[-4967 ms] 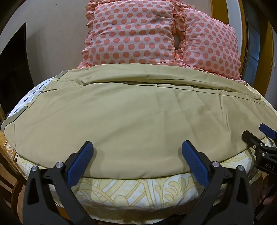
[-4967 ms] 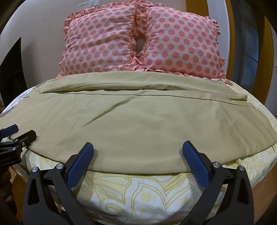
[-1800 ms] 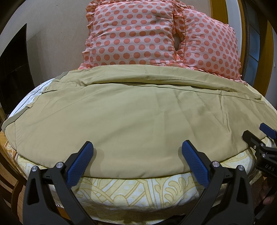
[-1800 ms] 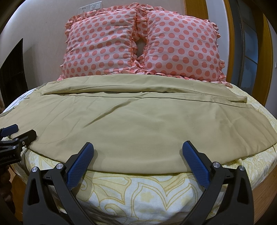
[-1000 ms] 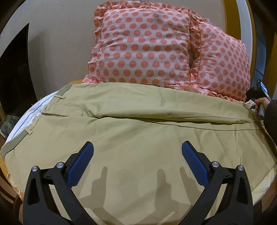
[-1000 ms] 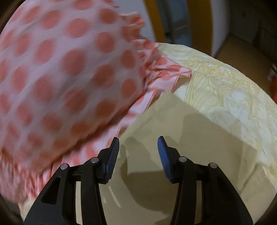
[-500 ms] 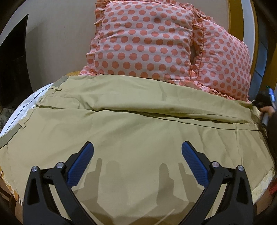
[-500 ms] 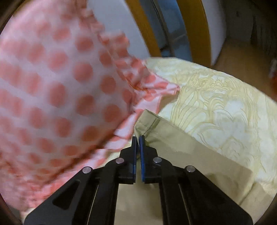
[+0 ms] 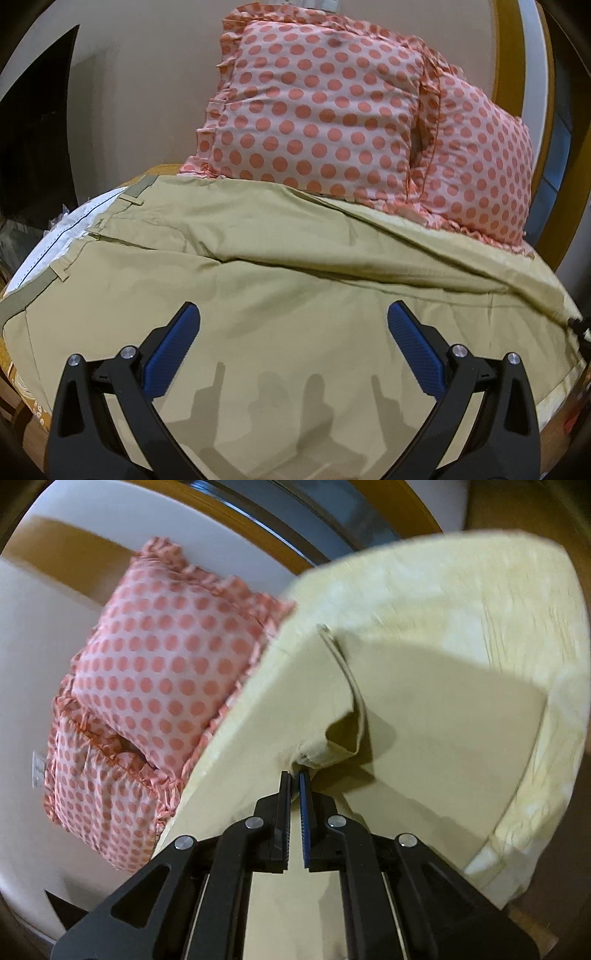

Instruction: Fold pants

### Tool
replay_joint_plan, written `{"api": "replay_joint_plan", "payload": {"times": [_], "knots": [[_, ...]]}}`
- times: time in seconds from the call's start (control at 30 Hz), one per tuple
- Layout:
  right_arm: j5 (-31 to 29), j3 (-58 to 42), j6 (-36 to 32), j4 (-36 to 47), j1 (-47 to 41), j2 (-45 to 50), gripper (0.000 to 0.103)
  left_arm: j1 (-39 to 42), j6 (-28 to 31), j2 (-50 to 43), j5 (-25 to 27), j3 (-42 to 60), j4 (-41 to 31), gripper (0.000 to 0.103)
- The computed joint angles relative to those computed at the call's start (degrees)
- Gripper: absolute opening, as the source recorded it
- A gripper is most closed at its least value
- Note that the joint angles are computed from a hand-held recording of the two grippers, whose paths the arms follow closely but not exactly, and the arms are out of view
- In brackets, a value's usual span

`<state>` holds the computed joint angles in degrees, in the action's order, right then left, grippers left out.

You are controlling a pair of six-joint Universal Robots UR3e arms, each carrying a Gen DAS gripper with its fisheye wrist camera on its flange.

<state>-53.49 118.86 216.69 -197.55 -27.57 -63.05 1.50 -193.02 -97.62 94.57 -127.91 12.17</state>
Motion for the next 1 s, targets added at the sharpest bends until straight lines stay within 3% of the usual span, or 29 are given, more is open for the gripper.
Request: {"api": "replay_joint_plan", "payload": {"times": [0.07,0.1,0.23,0.3,0.33,0.37,0.4,0.47,0.6,0.7,0.93,1.0], "knots": [[2.03,0.39,0.93,0.51,-1.05,0.15,0.025,2.59,-0.51,2.37,-2.43,-1.54,-0.29,0.101],[2.42,-0.01,1.25,0.14,-1.06,0.98,0.042,3.85,-0.59,3.41,-3.74,-1.96,-0.89,0.101],[2.79,-1.97,3.31,-0.89,-0.43,2.94,0.045,9.83,-1.00,7.21,-10.08,-1.34,-5.06,0.101],[0.87,-4.83,4.98,-2.54,0.96,5.29,0.040,12.83,-0.86,7.51,-14.33,-0.82,-4.66,0.101],[-0.02,-7.82,4.48,-2.45,1.81,7.24,0.013,14.69,-0.94,7.24,-17.35,-0.49,-3.96,0.101],[-1.21,-10.70,2.66,-1.15,2.69,8.72,0.004,17.20,-1.47,6.79,-21.46,0.49,-4.20,0.101],[-1.61,-11.35,2.33,-1.87,2.91,9.45,0.004,18.61,-2.09,6.34,-23.61,1.75,-5.33,0.101],[2.42,-7.20,4.97,-13.15,0.54,9.50,0.004,20.62,-3.63,4.74,-26.63,5.02,-8.15,0.101],[2.03,3.23,4.49,-26.04,-2.51,4.53,0.004,22.88,-9.16,-3.59,-30.11,17.80,-18.48,0.101],[4.79,7.71,4.23,-29.27,-5.06,3.13,0.004,22.58,-13.23,-11.02,-30.91,27.17,-23.39,0.100],[6.68,9.20,4.67,-30.72,-6.42,4.53,0.004,17.51,-15.03,-29.94,-19.66,58.67,-40.92,0.094],[6.99,9.26,4.82,-31.03,-6.57,4.83,0.004,16.85,-14.96,-36.41,-17.79,70.07,-47.83,0.077]]}}
